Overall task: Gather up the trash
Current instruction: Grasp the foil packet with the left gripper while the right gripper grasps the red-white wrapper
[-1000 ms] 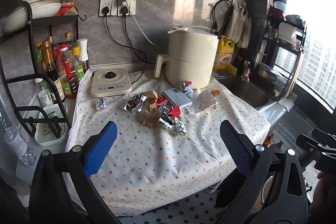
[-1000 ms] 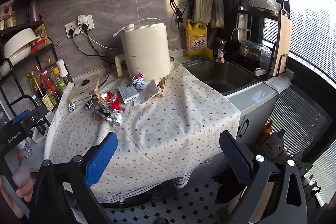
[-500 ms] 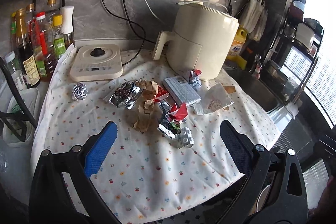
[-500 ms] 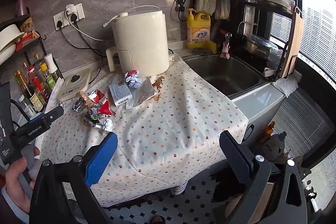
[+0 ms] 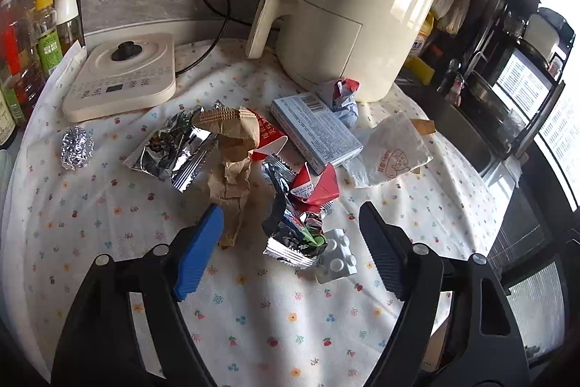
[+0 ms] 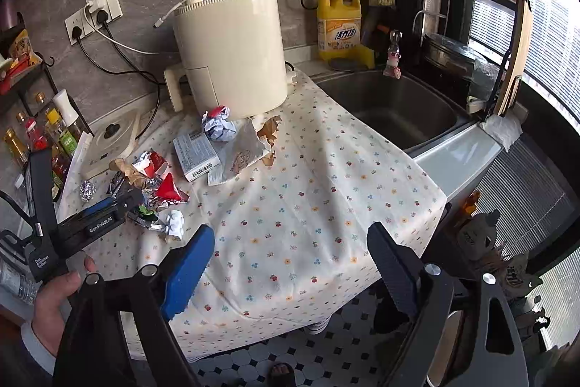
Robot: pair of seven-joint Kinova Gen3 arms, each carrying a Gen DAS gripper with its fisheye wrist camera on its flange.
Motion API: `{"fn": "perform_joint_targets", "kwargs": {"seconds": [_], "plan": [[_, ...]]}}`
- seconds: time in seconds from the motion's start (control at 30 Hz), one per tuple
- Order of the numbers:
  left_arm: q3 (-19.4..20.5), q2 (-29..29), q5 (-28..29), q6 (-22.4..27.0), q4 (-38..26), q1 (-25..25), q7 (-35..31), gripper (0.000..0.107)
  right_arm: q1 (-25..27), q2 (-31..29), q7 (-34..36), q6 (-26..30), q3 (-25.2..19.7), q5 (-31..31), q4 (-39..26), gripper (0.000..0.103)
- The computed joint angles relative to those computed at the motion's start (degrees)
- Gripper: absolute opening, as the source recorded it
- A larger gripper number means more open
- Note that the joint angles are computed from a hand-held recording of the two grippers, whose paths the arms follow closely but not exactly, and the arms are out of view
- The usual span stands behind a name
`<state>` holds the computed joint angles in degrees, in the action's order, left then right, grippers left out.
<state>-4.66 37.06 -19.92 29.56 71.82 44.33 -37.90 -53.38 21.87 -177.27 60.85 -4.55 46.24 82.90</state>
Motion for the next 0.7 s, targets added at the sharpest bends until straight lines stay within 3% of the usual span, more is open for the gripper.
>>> {"fn": "perform_joint_targets", "kwargs": {"seconds": [0.1,0.17,0.2,0.3,0.53,0.7], "plan": [[2.7,1.18,1.99,0.66,-1.34,-2.45,-2.59,0.058,0.94,1.14,1.96,-1.47,-0.06,-0.75,-1.12,0.081],[4.2,1.82,3.63,1.15,-2.11,-3.75,-4.48,0.039,1.44,1.89,3.3,-2.67,0.21,-1.29,-1.81,0.081],[4.75,2.04,4.45,1.66,-2.46,-4.22,-5.3,0.022,2.0,2.22,4.09,-3.75,0.3,-1.95,-2.01,0.081],[4.04,1.24,5.95,-0.38,-1.03,-3.97,-4.98,0.01,4.04,3.22,7.8,-7.77,0.51,-4.42,-2.68,0.077],[-3.58,-2.61,1.27,-2.02,2.03,3.1,4.22,0.006,6.41,4.95,16.07,-17.05,1.91,-8.82,-3.74,0.074],[-5.04,-4.1,-2.88,-0.27,3.28,4.77,9.62,0.005,8.86,7.6,24.13,-20.09,1.9,-14.9,-6.87,0.072]]}}
